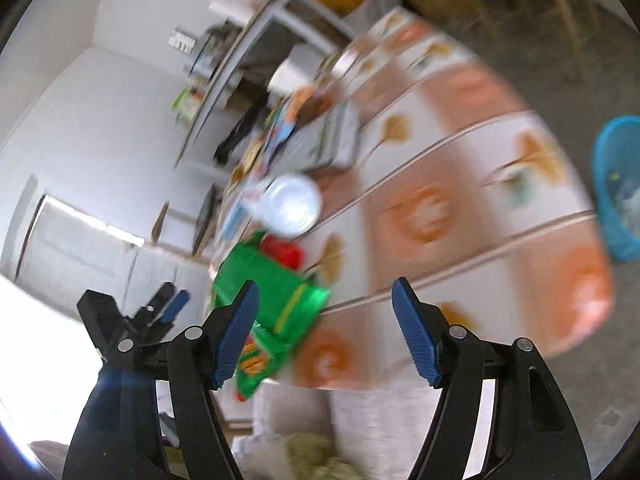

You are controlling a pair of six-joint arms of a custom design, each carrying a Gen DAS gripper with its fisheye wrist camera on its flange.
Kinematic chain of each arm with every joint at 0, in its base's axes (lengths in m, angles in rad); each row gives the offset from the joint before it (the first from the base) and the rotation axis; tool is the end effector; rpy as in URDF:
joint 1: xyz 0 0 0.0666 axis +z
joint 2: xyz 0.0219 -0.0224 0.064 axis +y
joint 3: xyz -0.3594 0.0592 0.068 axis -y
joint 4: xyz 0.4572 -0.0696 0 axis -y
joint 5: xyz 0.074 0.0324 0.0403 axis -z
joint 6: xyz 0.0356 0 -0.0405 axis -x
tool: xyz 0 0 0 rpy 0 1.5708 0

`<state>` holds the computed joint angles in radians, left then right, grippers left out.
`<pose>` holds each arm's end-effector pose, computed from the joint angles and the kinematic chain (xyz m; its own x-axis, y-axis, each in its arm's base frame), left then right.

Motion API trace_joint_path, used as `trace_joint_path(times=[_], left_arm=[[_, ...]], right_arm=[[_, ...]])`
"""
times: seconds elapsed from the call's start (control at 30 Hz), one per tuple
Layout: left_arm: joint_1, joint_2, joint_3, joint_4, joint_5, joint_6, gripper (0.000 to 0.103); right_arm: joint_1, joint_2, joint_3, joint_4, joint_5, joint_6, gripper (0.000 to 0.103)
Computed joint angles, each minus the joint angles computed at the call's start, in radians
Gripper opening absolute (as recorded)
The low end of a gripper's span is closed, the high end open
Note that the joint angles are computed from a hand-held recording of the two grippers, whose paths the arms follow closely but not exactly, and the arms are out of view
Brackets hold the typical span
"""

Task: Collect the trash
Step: 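Grasp the blue medicine box with the left tool while the right tool grasps the red wrapper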

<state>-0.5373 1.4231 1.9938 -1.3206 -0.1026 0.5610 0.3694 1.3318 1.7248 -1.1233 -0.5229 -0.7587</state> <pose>0.4320 -0.2536 0.6684 -0.7324 -0.1797 -0.6567 0.0651 0.9417 -0.3302 0.4630 0.1979 0.6009 -0.9054 0.2886 -0.3115 -0.0508 0.6546 0.7543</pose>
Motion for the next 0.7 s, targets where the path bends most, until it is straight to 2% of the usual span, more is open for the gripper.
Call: trace_joint_path(times=[0.17, 0.3, 0.43, 0.6, 0.7], left_arm=[[0.022, -0.072, -0.116, 0.007, 0.054, 0.037, 0.077], [0.034, -0.114, -0.195, 0.032, 0.139, 0.085, 0.077], [0.036, -0.130, -0.231, 0.055, 0.151, 0.098, 0.074], [0.066, -0.150, -0.249, 0.066, 0.108, 0.109, 0.074], [0.104, -0.175, -0.264, 0.065, 0.033, 0.124, 0.074]], right_arm=[[0.039, 0.125, 0.112, -0.070, -0.019, 0.041, 0.066], [0.061, 0.149, 0.127, -0.087, -0.068, 0.041, 0.066], [0.084, 0.173, 0.168, -0.096, -0.121, 0.049, 0.066], [0.124, 0.239, 0.286, -0.103, -0.159, 0.083, 0.066], [0.157, 0.308, 0.375, -0.118, -0.186, 0.108, 0.066]])
